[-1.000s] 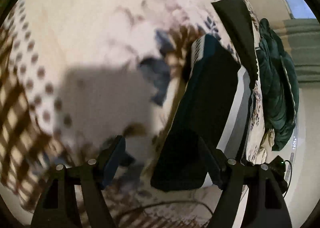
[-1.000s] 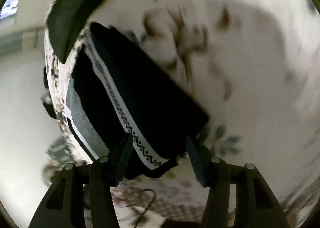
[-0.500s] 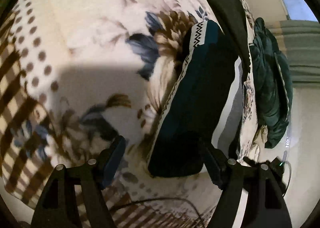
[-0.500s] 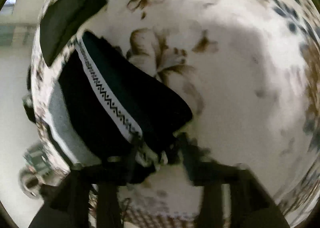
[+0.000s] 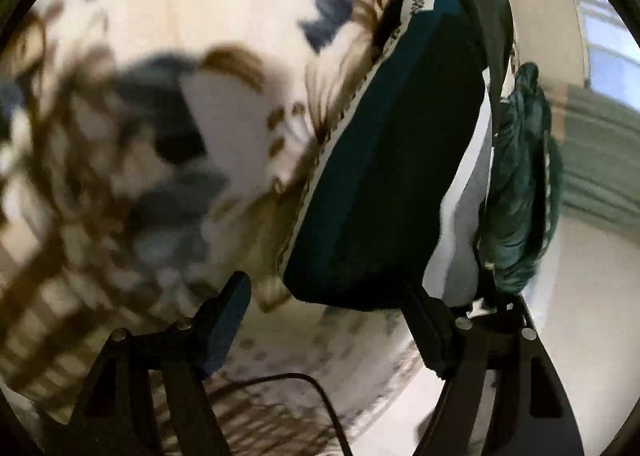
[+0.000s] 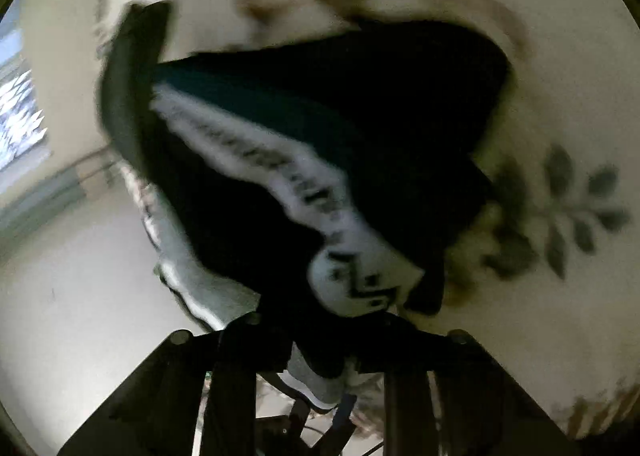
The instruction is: Fold small clothes
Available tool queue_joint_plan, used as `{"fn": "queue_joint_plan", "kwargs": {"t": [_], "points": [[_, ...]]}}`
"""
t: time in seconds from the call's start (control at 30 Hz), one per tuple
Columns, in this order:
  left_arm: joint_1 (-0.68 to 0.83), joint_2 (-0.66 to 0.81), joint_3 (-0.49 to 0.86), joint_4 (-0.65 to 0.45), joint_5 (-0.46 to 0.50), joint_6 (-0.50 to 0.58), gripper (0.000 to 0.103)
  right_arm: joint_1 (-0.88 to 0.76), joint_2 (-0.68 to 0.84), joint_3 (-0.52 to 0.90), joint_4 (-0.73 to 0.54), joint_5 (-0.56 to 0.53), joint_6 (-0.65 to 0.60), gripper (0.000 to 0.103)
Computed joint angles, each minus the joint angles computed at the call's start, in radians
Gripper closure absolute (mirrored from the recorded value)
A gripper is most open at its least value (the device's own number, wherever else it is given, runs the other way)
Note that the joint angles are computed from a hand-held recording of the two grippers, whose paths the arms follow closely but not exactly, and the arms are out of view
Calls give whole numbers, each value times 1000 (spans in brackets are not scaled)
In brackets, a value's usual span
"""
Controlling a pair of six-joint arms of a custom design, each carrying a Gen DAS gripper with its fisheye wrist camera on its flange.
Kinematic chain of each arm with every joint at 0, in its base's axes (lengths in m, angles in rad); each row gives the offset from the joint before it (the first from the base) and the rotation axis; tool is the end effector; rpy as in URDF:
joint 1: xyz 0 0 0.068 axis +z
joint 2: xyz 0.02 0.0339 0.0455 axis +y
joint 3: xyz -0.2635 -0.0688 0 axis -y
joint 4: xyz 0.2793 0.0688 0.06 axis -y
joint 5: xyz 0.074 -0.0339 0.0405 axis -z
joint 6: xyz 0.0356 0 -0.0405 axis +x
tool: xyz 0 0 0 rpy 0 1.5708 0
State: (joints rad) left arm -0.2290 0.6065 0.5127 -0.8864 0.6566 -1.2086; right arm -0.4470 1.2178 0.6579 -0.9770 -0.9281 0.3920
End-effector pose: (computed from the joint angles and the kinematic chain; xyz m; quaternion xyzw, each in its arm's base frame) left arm 0.1354 -0.0539 0.2124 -0.3432 0.8433 -0.4136 0.0042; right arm 0.1933 -0.0610 0.1680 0.3572 0.8197 0.4469 0.0275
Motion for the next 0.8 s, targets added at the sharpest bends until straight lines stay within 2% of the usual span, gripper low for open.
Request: {"fn": "queue_joint_plan", "kwargs": {"t": [0.03, 0.07, 0.13, 0.17, 0.2, 0.23, 0.27, 0.33, 0.37, 0.4, 0.43, 0.47, 0.5, 0.53, 0.57, 0.6, 0.63, 0.7, 0.77, 0.8], "points": [[-11, -24, -26, 34, 4, -47, 30, -14, -28, 3, -17, -44, -74, 88], [-23, -49, -54, 69, 3, -96, 30, -21, -63, 15, -54, -33, -170, 88], [-50, -100, -133, 168, -3, -215, 30, -11, -58, 28, -105, 96, -315, 84], [-51, -136, -174, 210, 0, -272, 30, -7, -5, 38, -133, 149, -353, 78], [-58, -161, -206, 248, -2, -324, 30, -13, 63, 54, -156, 182, -360, 57], [-63, -177, -223, 261, -10, -360, 30, -43, 89, 49, -170, 186, -354, 48], [-76, -199, -235, 276, -39, -407, 30, -95, 87, 47, -197, 162, -365, 48], [-95, -200, -232, 296, -79, -435, 32, -158, 58, 59, -248, 149, -390, 48], [-124, -234, -238, 305, -130, -470, 46, -181, 41, 64, -272, 149, -391, 48], [-146, -258, -240, 313, -168, -494, 53, -210, 40, 66, -291, 136, -395, 48], [-156, -281, -236, 310, -195, -496, 66, -241, 48, 66, -301, 131, -396, 48], [-155, -300, -229, 301, -208, -486, 72, -297, 69, 70, -330, 128, -453, 50], [-150, -350, -230, 292, -224, -482, 74, -309, 61, 63, -325, 122, -455, 76], [-139, -412, -243, 295, -228, -482, 76, -331, 60, 62, -338, 126, -489, 91], [-159, -425, -248, 320, -248, -480, 76, -361, 69, 69, -343, 116, -543, 91], [-140, -408, -244, 318, -209, -422, 76, -340, 55, 82, -333, 78, -549, 91], [-104, -355, -239, 299, -133, -352, 74, -321, 31, 95, -339, 93, -572, 92], [-47, -273, -221, 228, -41, -254, 63, -264, 43, 97, -306, 200, -543, 91], [34, -268, -186, 120, 33, -172, 41, -227, 111, 98, -287, 274, -518, 87], [85, -247, -143, 44, 71, -89, 34, -237, 134, 107, -306, 277, -529, 76]]}}
